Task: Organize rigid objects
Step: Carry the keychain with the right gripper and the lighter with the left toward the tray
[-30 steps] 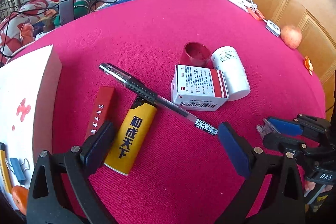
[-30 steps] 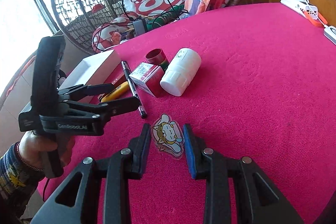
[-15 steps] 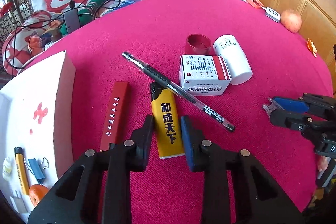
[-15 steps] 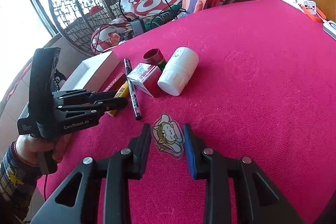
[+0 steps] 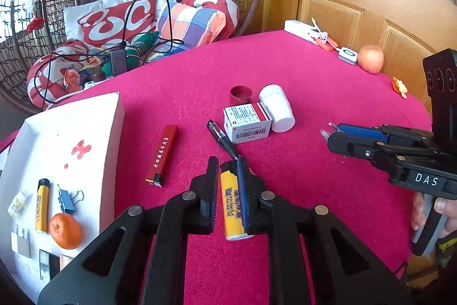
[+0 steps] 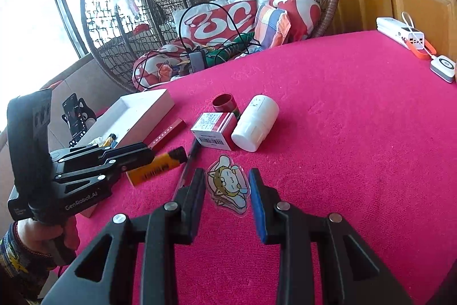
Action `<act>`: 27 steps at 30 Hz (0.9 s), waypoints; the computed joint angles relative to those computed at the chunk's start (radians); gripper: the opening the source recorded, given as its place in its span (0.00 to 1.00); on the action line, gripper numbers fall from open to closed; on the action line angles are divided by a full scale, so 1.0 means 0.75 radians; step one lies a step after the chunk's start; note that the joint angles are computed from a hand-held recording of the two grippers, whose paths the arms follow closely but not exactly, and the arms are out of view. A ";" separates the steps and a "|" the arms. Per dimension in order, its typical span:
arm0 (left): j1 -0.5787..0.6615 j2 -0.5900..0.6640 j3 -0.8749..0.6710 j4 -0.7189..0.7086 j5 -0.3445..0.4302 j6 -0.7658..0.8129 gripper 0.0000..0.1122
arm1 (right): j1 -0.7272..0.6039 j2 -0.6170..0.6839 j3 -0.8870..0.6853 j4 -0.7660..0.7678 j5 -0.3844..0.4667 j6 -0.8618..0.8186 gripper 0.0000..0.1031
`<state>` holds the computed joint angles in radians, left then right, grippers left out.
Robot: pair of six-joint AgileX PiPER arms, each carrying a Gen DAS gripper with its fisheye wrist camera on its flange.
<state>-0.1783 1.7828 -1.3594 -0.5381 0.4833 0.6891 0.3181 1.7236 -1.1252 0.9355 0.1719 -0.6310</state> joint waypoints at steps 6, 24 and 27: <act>0.024 0.029 -0.005 0.044 0.046 -0.090 0.11 | 0.049 -0.043 0.002 -0.222 -0.044 0.218 0.29; -0.087 0.079 0.066 0.242 -0.024 -0.255 0.21 | 0.043 -0.048 0.044 0.179 -0.042 -0.151 0.29; -0.077 0.063 0.088 0.187 -0.035 -0.206 0.21 | 0.051 -0.057 0.046 0.160 -0.049 -0.138 0.29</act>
